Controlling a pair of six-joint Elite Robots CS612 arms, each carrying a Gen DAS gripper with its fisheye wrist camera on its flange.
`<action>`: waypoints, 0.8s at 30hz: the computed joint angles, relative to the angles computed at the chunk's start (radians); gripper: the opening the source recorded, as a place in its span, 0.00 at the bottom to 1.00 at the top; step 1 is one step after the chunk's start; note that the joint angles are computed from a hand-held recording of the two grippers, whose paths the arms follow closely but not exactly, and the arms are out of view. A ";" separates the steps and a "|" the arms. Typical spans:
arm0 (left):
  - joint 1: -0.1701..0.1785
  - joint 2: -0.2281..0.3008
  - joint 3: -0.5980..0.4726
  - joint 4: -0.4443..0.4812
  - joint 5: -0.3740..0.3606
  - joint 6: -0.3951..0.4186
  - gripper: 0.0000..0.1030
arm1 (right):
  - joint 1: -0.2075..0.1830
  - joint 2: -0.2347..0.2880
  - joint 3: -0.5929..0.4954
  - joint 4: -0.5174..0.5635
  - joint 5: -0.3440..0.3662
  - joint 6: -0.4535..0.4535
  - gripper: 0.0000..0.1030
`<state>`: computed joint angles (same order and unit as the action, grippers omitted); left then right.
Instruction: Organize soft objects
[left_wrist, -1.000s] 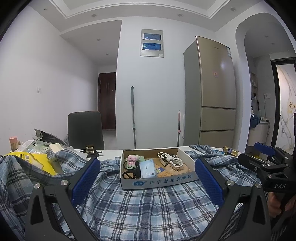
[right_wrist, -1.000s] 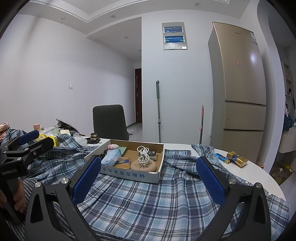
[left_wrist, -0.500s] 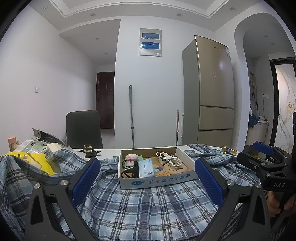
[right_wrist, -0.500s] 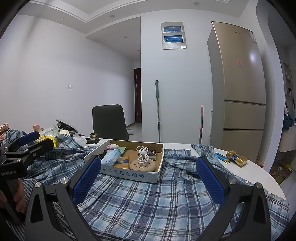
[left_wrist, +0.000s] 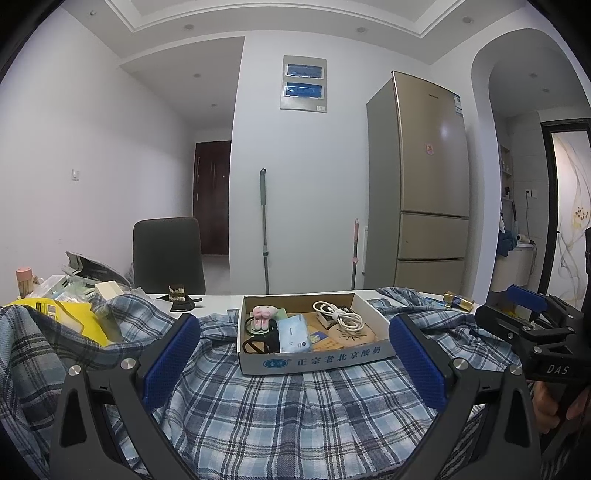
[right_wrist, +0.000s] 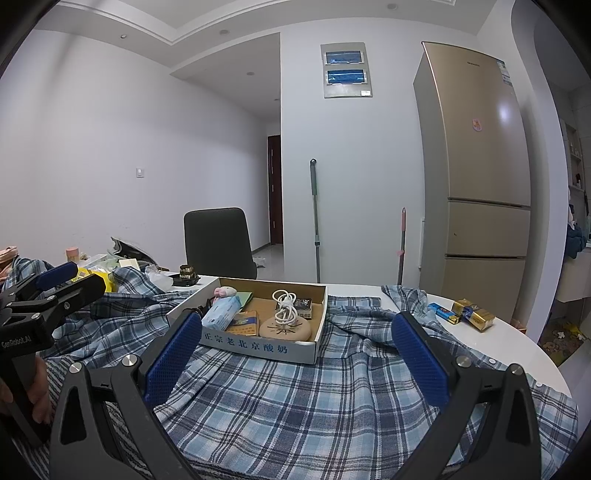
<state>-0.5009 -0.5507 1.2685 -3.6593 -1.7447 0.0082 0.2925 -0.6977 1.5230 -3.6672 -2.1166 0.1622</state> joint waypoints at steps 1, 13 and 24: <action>0.000 0.000 0.000 0.000 0.000 0.000 1.00 | 0.000 0.000 0.000 0.000 0.000 0.000 1.00; 0.001 0.002 -0.002 -0.001 -0.007 -0.001 1.00 | 0.001 0.001 -0.001 0.002 -0.001 0.004 1.00; 0.001 0.001 -0.002 0.008 -0.018 0.011 1.00 | 0.000 0.001 -0.001 0.004 -0.001 0.006 1.00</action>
<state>-0.5002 -0.5495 1.2668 -3.6513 -1.7623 0.0190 0.2929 -0.6967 1.5220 -3.6632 -2.1174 0.1678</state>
